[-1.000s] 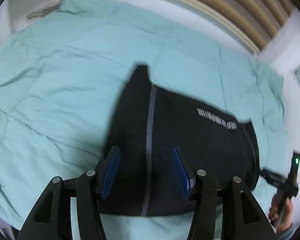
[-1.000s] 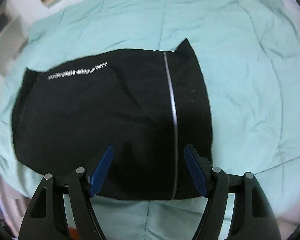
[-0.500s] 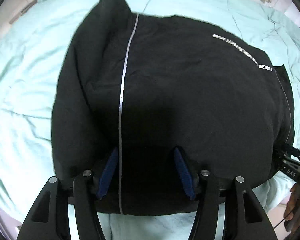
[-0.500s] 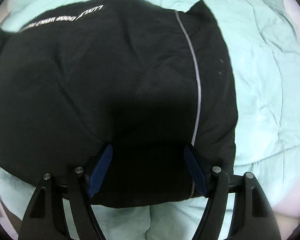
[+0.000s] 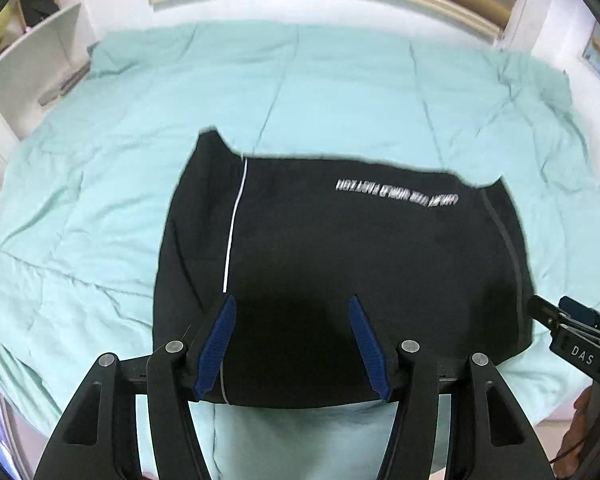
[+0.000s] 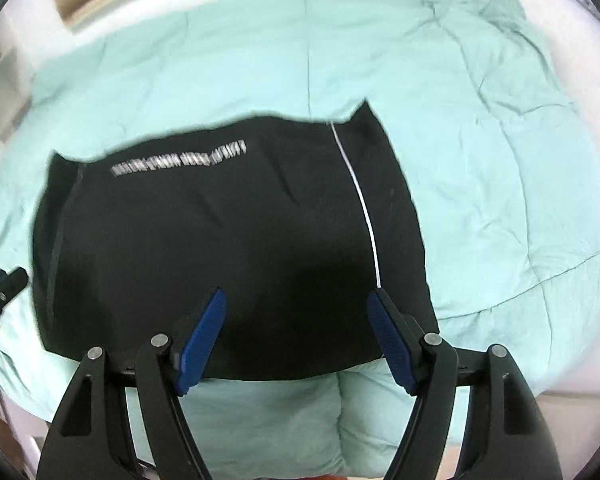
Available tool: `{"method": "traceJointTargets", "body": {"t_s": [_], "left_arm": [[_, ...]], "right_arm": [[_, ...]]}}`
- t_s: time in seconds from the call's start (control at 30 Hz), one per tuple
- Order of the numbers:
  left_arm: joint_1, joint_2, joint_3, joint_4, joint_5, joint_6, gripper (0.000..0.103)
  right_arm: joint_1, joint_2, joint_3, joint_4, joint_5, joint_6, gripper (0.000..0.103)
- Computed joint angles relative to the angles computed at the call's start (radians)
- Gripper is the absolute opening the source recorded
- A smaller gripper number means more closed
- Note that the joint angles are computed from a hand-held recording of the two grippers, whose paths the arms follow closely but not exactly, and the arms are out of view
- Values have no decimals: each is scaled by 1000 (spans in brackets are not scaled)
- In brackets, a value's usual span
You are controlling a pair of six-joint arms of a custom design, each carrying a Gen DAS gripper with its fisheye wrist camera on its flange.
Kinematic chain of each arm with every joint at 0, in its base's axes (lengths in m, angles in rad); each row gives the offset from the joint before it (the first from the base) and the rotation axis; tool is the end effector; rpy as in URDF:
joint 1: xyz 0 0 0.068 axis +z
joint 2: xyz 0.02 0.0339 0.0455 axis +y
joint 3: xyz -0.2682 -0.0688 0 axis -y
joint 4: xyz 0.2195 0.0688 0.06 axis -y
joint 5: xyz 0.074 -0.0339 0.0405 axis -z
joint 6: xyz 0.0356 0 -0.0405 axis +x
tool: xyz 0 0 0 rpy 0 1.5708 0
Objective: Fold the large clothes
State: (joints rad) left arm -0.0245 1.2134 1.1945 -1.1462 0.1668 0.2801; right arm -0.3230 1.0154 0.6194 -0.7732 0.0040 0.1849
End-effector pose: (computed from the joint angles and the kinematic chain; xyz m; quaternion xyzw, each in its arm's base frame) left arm 0.1896 -0.0106 0.3203 0.1647 0.9622 -0.0553 0.2095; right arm 0.1394 -0.0468 0.2112 0.2466 0.9484 -0.0157 0.1988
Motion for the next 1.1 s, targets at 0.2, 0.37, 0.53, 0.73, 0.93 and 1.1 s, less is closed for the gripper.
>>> {"method": "traceJointTargets", "body": {"t_s": [0.2, 0.37, 0.53, 0.73, 0.93, 1.1], "left_arm": [[-75, 14, 133, -89, -10, -43, 61], [-137, -7, 189, -107, -46, -74, 61], [-176, -24, 195, -107, -85, -82, 61], [-225, -50, 182, -96, -156, -85, 61], [-240, -53, 173, -96, -183, -101, 61], [-239, -45, 175, -105, -182, -102, 61]], "right_arm": [[113, -57, 142, -145, 56, 89, 75], [221, -59, 213, -201, 113, 171, 76], [266, -67, 238, -232, 134, 210, 76], [291, -55, 236, -230, 133, 241, 76], [331, -39, 226, -226, 154, 268, 76], [340, -24, 206, -213, 139, 279, 76]]}}
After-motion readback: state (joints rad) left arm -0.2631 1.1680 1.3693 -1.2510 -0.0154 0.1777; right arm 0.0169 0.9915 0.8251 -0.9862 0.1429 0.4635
